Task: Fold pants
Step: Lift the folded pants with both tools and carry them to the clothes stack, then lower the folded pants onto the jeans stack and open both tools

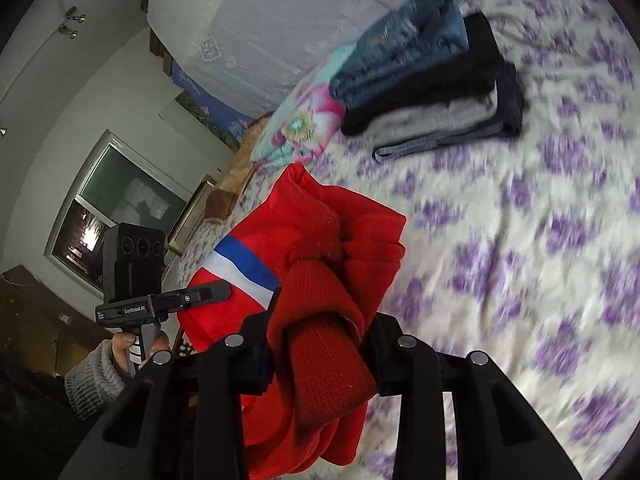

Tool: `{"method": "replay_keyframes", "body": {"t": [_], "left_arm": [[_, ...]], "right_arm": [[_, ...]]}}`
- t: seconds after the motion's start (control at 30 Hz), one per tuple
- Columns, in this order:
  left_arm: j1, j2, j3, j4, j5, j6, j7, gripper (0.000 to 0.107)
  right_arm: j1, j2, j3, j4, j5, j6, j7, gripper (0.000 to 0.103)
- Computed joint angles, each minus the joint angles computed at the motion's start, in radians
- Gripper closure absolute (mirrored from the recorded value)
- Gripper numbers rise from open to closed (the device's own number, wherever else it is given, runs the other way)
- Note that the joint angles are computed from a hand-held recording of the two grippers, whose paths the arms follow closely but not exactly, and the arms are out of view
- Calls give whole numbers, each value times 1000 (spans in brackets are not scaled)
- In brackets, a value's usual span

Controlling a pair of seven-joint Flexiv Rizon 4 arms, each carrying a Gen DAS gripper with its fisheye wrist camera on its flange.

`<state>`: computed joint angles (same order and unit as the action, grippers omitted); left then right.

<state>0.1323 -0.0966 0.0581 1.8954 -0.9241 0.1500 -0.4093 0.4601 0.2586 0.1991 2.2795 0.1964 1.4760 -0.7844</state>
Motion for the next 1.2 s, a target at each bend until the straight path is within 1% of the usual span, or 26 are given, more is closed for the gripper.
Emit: {"method": "replay_keyframes", "body": {"t": [0.07,0.13,0.27,0.33,0.47,0.6,0.7,0.73,0.77,0.8,0.83,0.9,0.93,1.0,1.07,1.13,1.17,1.2], "left_arm": [[-13,-50,-41,-111,-52,8,-25,76],[-23,-116,-82,-240,-89,18,-73,76],[-49,-250,-157,-486,-84,84,-165,75],[-60,-325,-190,-603,-59,118,-218,75],[-72,-458,-244,-778,-2,159,-322,75],[-78,-588,-281,-902,53,170,-443,75],[-87,-665,-288,-954,112,163,-517,74],[-93,-683,-284,-958,138,158,-541,74],[-98,-697,-276,-957,164,163,-566,66],[-94,-699,-284,-927,160,185,-571,58],[-79,-698,-307,-891,129,204,-554,57],[-73,-690,-323,-858,110,239,-528,55],[-78,-684,-321,-853,117,253,-524,55],[-83,-672,-319,-845,127,269,-519,54],[-83,-664,-319,-839,130,276,-517,52],[-81,-648,-312,-825,134,293,-518,50],[-76,-635,-312,-812,129,306,-509,49],[-68,-621,-314,-796,121,312,-496,49]], "right_arm": [[-14,-9,-72,-88,-32,-61,-75,67],[-31,-42,-126,-193,-34,-106,-160,67],[-50,-146,-233,-433,30,-241,-348,67],[-67,-216,-272,-556,94,-310,-436,67],[-139,-367,-300,-775,220,-436,-572,67],[-226,-493,-273,-922,288,-543,-646,67],[-282,-572,-243,-973,309,-592,-666,67],[-289,-589,-237,-969,293,-601,-651,67],[-294,-608,-235,-959,268,-607,-632,66],[-299,-622,-232,-940,250,-596,-615,63],[-318,-629,-211,-918,278,-555,-628,63],[-377,-642,-151,-905,379,-484,-675,63],[-392,-646,-131,-903,393,-466,-684,62],[-398,-648,-113,-893,365,-433,-680,62],[-425,-648,-80,-894,366,-425,-688,61],[-447,-636,-52,-883,362,-411,-680,57],[-441,-623,-55,-865,327,-394,-653,51],[-431,-608,-61,-842,282,-374,-623,41]]}}
